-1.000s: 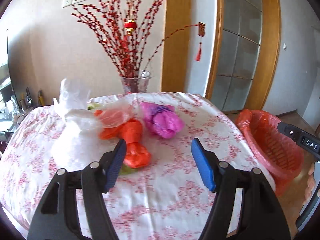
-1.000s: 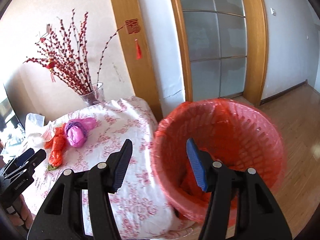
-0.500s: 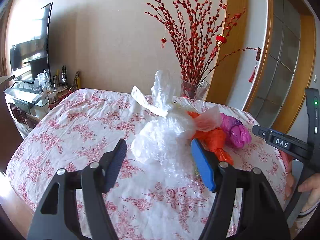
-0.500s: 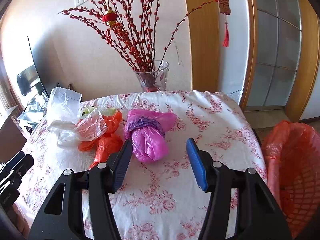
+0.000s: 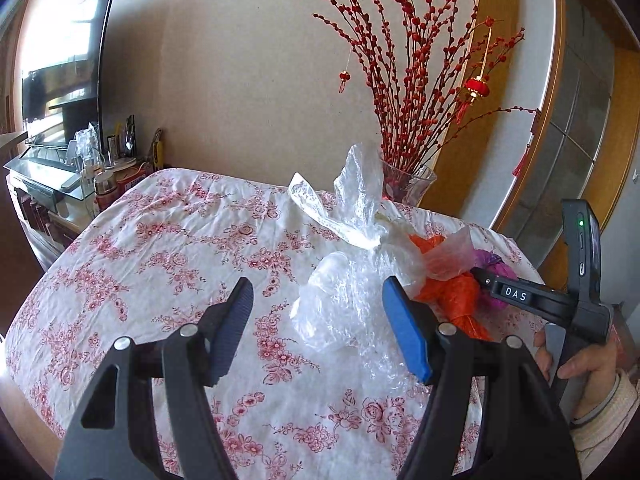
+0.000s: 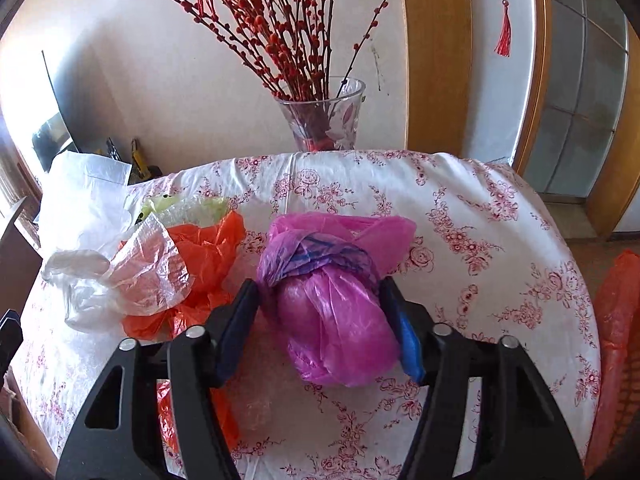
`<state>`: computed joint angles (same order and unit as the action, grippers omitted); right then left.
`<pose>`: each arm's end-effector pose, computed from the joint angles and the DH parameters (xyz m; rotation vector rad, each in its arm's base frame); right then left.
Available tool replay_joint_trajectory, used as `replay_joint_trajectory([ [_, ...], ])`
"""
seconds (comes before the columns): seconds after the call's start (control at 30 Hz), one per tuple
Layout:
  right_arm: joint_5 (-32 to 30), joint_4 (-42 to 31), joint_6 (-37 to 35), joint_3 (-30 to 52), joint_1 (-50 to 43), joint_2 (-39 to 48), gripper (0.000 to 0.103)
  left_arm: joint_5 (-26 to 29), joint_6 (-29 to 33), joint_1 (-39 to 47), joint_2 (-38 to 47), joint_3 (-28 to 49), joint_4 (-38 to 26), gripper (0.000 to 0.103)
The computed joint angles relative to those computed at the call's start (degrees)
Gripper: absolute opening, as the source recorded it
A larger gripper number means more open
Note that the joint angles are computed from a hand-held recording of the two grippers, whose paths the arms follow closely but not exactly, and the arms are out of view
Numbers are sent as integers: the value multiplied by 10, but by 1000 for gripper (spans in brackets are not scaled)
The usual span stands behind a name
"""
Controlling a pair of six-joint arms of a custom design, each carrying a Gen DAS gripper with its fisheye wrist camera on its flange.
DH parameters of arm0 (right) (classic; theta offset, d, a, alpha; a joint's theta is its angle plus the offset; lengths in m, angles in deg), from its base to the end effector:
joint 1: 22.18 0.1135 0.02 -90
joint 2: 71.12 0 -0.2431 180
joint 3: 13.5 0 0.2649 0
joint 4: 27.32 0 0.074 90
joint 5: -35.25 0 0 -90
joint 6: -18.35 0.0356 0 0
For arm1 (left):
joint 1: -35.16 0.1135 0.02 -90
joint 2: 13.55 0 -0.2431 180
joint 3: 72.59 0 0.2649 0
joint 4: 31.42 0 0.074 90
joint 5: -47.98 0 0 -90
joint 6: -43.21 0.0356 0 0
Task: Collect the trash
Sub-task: 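Move both open tools back to the remaining bags on the table, then grasp the pink bag with the right tool while the left tool grasps the white bag, then carry the pink and white bags over the basket with both tools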
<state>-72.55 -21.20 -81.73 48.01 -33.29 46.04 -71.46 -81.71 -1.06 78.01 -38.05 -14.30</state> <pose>0.3460 -0.0569 0.0290 -0.1163 2.3879 0.2056 0.2131 -0.1344 0.0669 -0.2396 2.1529 -0.1251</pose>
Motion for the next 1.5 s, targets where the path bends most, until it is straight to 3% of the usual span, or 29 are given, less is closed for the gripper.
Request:
replay_joint_trajectory([
  [0.23, -6, 22, -34, -50, -27, -37, 38, 53, 11, 22, 41, 55, -7, 66],
  [0.37, -14, 37, -57, -85, -72, -57, 37, 65, 26, 23, 72, 106, -27, 65],
  [0.5, -38, 31, -71, -105, -121, -77, 36, 92, 28, 39, 113, 159, -58, 53],
  [0.63, -55, 30, -84, -117, -158, -85, 36, 124, 19, 63, 136, 178, -61, 48],
  [0.77, -61, 33, -87, -118, -175, -77, 36, 149, 20, 69, 140, 177, -44, 32],
  [0.87, -68, 35, -92, -123, -186, -77, 36, 150, 29, 66, 143, 178, -38, 19],
  [1.0, -71, 38, -98, -133, -194, -87, 36, 149, 38, 59, 135, 171, -28, 12],
  [1.5, -129, 11, -126, -184, -271, -190, 35, 61, 51, -50, 19, 148, -69, 12],
])
